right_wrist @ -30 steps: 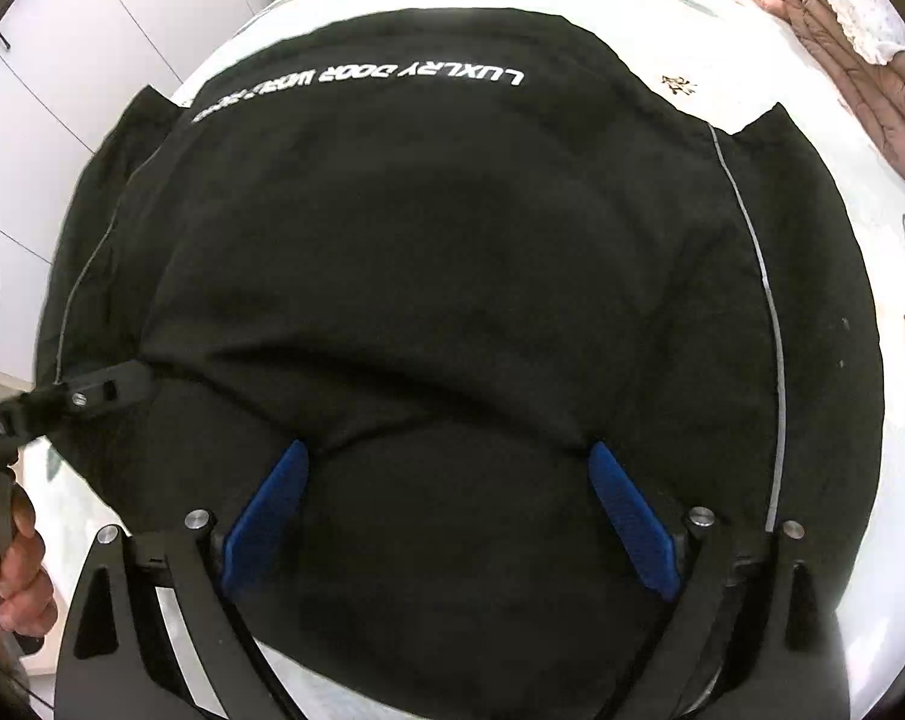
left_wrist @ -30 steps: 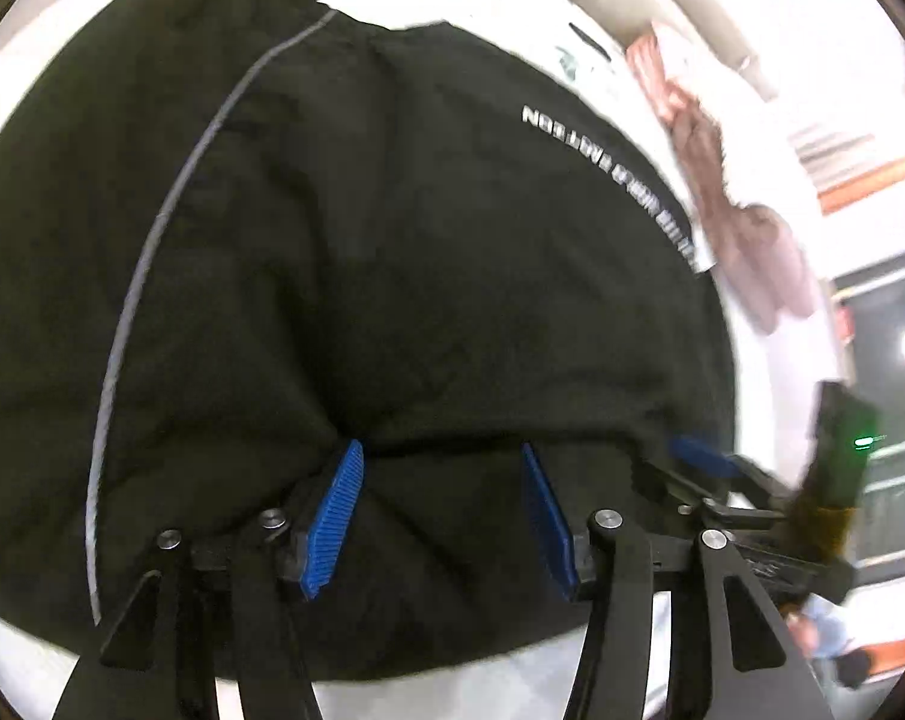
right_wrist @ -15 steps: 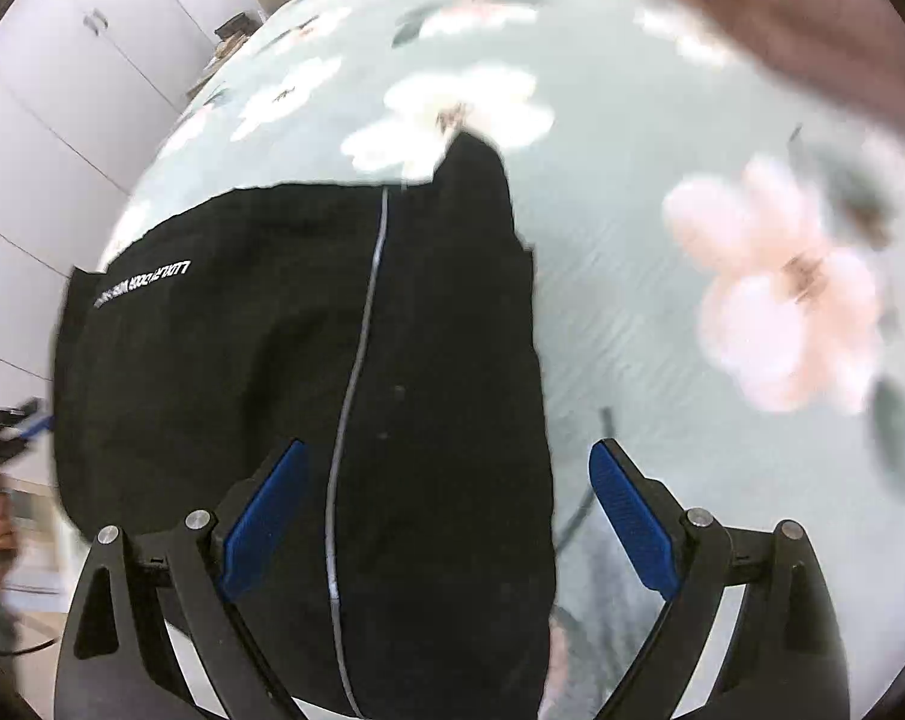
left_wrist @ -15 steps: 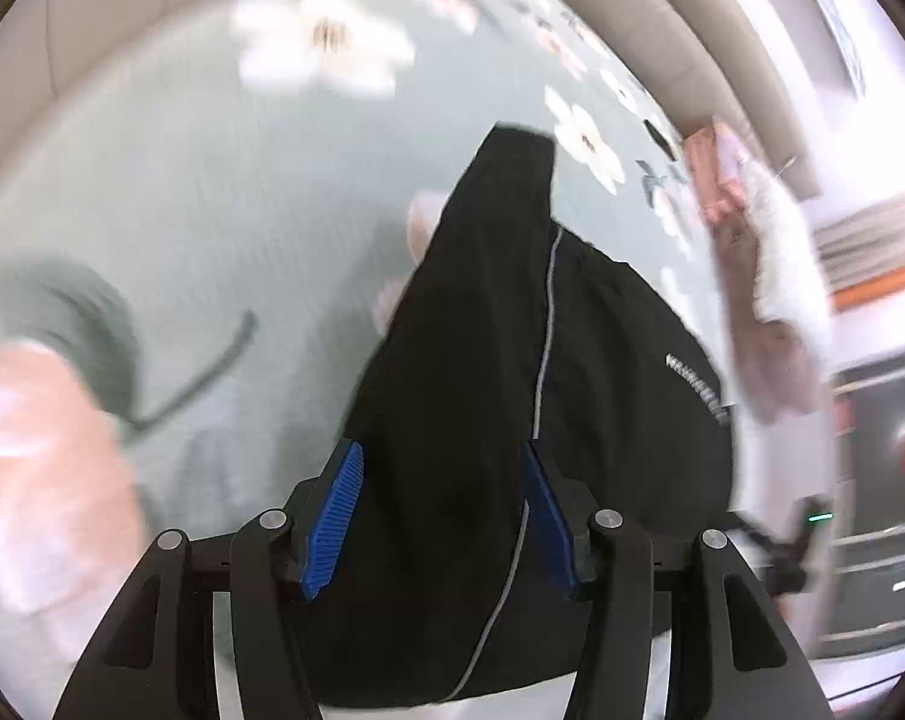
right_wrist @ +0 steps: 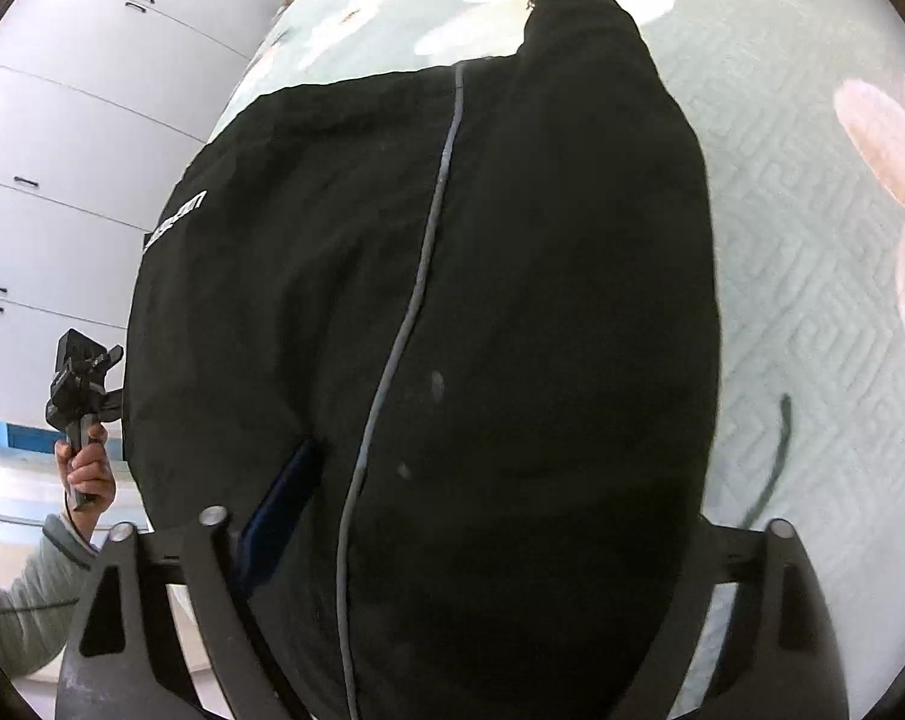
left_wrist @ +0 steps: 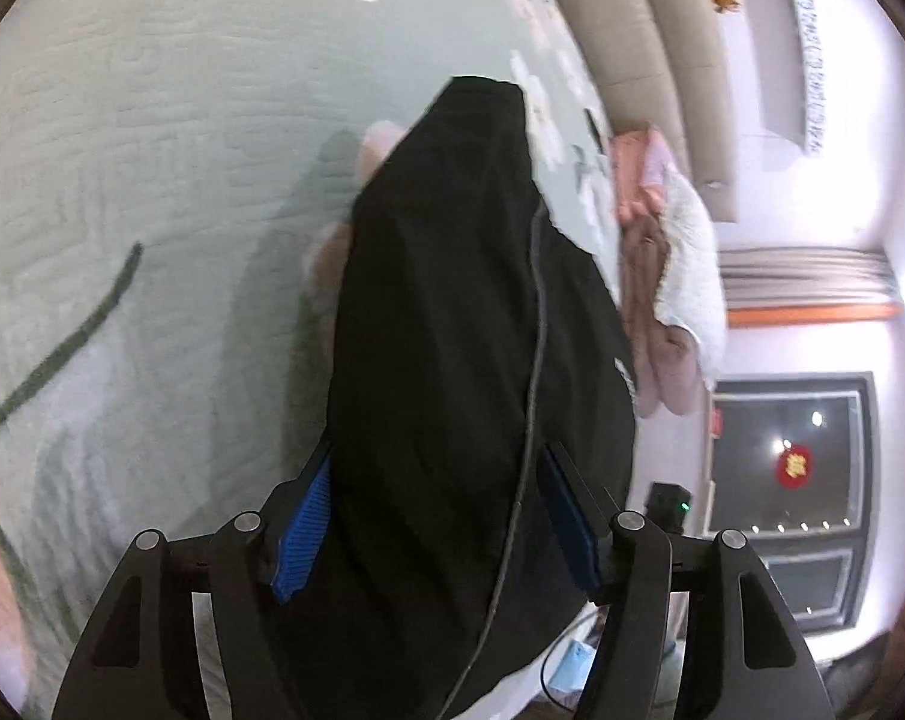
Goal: Fold large clothes
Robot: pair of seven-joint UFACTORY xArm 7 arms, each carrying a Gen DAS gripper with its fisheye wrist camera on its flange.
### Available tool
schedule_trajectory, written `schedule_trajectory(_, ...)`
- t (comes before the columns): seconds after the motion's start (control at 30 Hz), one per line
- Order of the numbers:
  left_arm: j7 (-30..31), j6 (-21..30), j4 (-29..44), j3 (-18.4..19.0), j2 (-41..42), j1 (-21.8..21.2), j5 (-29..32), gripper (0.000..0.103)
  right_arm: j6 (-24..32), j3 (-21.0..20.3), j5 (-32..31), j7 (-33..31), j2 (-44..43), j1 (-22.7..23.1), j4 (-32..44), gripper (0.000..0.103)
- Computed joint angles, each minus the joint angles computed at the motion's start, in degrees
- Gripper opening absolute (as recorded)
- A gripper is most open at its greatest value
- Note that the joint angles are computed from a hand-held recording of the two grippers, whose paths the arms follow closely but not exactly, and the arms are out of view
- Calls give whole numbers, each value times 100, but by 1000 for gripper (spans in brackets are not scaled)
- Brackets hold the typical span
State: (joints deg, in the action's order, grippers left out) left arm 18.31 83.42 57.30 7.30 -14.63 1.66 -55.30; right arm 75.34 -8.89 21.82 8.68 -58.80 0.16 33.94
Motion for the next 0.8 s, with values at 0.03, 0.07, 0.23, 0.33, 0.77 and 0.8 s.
schedule_trajectory(0.03,9,38,33,-9,31,-4,76,71,-39,-33,35,-10,31,6,-18,88)
schedule_trajectory(0.07,-13,32,83,-52,84,-16,195,74,-62,-72,74,-11,62,6,-40,89)
schedule_trajectory(0.23,-39,-389,300,-452,510,-278,607,92,-402,-228,375,-50,234,-19,-157,99)
schedule_trajectory(0.33,45,-672,309,-598,396,-433,630,78,-436,-67,322,89,265,-63,-103,97)
schedule_trajectory(0.77,-324,65,563,73,-1426,-739,805,28,365,921,-375,975,-400,465,1288,43)
schedule_trajectory(0.8,-399,235,634,157,-1512,-751,836,28,611,1031,-387,1119,-428,541,1509,43)
